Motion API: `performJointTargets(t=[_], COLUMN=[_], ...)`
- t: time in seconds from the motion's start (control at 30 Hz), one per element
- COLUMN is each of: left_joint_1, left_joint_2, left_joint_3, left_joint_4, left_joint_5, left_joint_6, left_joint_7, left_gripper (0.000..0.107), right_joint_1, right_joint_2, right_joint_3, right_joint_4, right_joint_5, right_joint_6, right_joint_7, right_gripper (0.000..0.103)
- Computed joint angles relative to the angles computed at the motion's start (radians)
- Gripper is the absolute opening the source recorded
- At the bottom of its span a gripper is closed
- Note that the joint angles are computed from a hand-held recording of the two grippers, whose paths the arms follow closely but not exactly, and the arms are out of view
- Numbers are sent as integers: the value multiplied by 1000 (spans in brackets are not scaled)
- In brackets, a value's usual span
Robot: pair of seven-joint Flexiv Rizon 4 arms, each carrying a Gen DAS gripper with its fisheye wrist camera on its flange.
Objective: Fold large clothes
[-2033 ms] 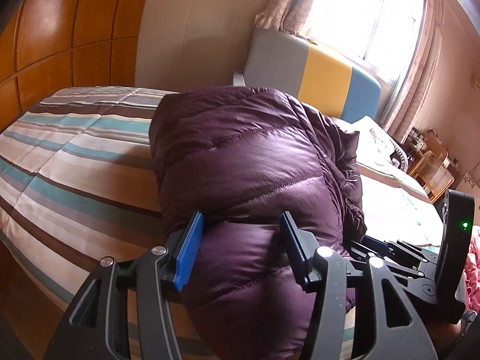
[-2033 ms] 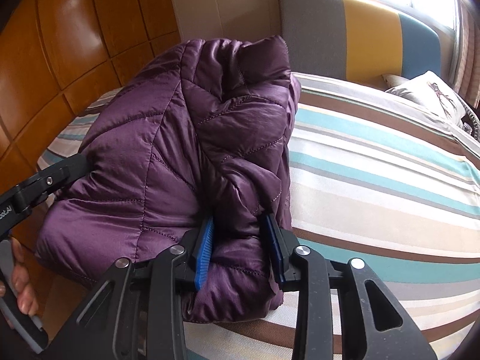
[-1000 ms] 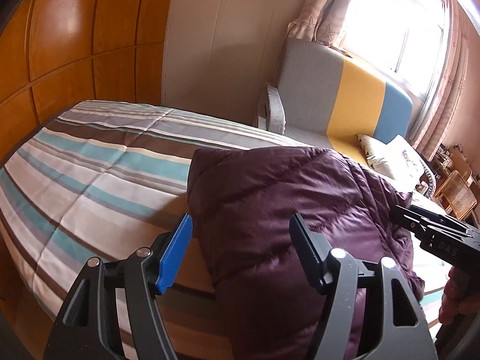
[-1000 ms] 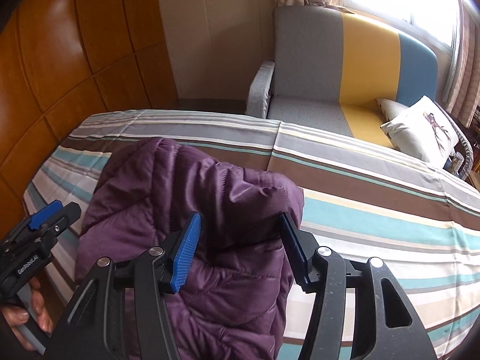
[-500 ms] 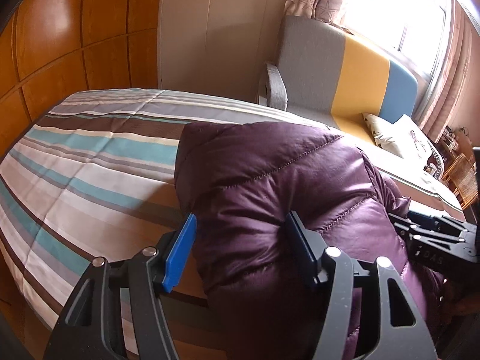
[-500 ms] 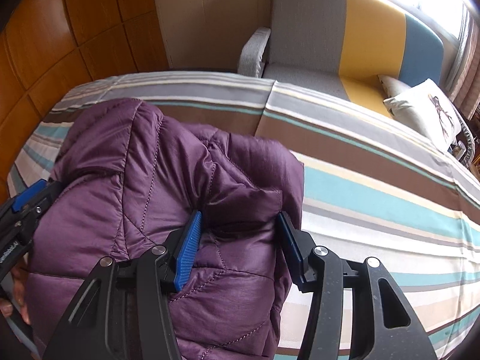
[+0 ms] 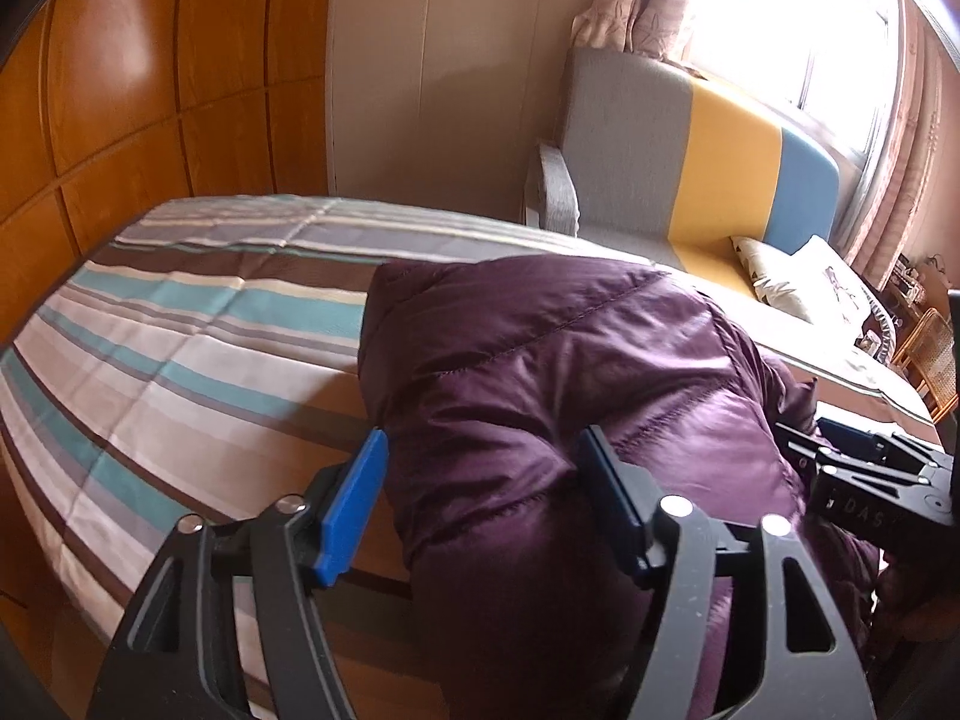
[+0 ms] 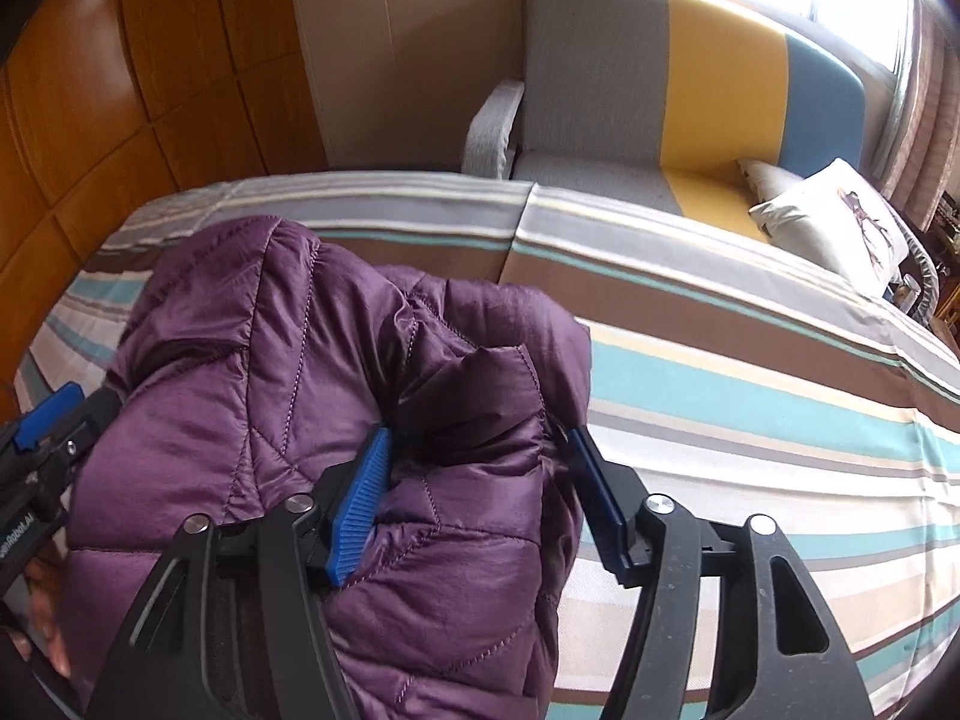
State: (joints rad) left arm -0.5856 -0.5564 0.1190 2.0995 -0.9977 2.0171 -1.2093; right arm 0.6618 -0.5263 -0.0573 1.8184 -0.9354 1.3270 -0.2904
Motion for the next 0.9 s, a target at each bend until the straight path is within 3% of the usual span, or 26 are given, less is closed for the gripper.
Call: performJointTargets(t=[0.13, 0.27, 0.4, 0.77, 0.9], left_joint_1=[-21, -10, -22, -65, -80], left_joint_2=[43, 93, 130, 161, 159], left_joint_3=[-17, -73, -126, -284, -319], left_joint_4=[52, 120, 183, 262, 263], left_joint_5=[-19, -37, -95, -317, -361], left_joint_6=[69, 155, 243, 396, 418], left_joint_7=[-11, -41, -56, -17, -1], left_gripper=[78, 88, 100, 101, 101], right_joint_1=[34, 29, 6, -99, -143], right_joint_2=[63, 129, 187, 283, 294], right_joint_3=[-64, -54, -25, 114, 168], right_joint_4=[55, 99, 150, 266, 297], right_joint_5=[-151, -285, -413, -648, -662], right_joint_6=[32, 0, -10, -43, -60], right_joint_7=[133, 234, 348, 550, 566], right_gripper=[67, 74, 74, 85, 88])
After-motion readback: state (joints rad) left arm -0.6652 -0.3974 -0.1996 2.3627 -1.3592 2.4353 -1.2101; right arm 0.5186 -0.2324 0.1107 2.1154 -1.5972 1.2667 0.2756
